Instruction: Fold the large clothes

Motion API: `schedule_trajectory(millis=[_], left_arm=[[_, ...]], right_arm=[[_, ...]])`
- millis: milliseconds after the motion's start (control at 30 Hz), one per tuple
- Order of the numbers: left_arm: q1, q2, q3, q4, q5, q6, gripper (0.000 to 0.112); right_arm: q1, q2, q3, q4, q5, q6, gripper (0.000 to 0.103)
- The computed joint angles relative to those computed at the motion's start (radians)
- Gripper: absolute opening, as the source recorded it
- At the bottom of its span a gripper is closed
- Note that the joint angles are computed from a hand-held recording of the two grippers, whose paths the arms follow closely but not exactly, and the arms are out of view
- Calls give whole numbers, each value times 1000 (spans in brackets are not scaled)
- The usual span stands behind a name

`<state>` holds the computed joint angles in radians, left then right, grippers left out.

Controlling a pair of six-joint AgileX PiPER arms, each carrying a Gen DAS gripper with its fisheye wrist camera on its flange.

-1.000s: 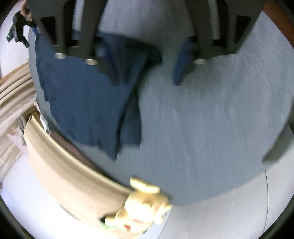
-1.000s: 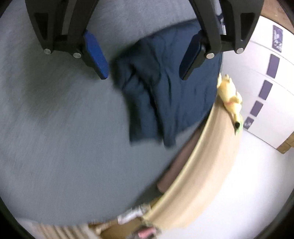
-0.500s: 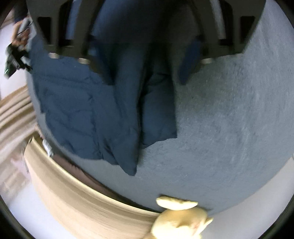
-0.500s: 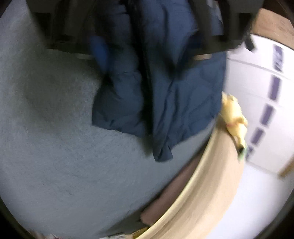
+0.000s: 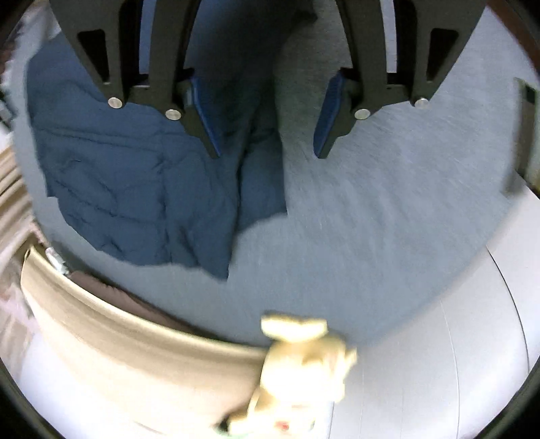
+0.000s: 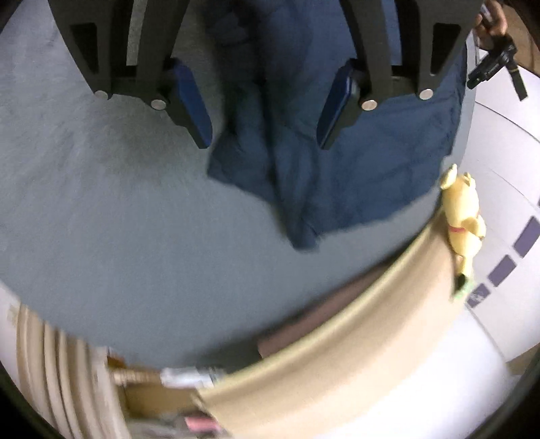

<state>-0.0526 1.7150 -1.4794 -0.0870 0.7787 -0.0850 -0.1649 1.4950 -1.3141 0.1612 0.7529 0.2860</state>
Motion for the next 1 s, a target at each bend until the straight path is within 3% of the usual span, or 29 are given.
schedule_trajectory(millis=[67,167,267,333,533,800,1000], left_arm=[[-50,-57,40,55,-39,-43,68],[-159,-124,121,165,-93,-148,69],[-236,-145,174,261,-106,-240,69],[-242,-129,177,250,-90,-234,69],[-266,-138,259,319,-111,-299,69],[-289,-112,284,398,-146,-354,74],[-274,-123,278,351,-132,-301,75]], right_arm=[[91,-47,6,-119,-35,114,77],[274,-95,55,-331,-98,320,82],[436,-67,89,-532,-86,484,82],[500,-41,120,-586,-75,529,82],[518,-36,226,-597,-95,509,82],[474,-25,243,-512,-140,434,83],[458,-10,210,-449,-117,364,85]])
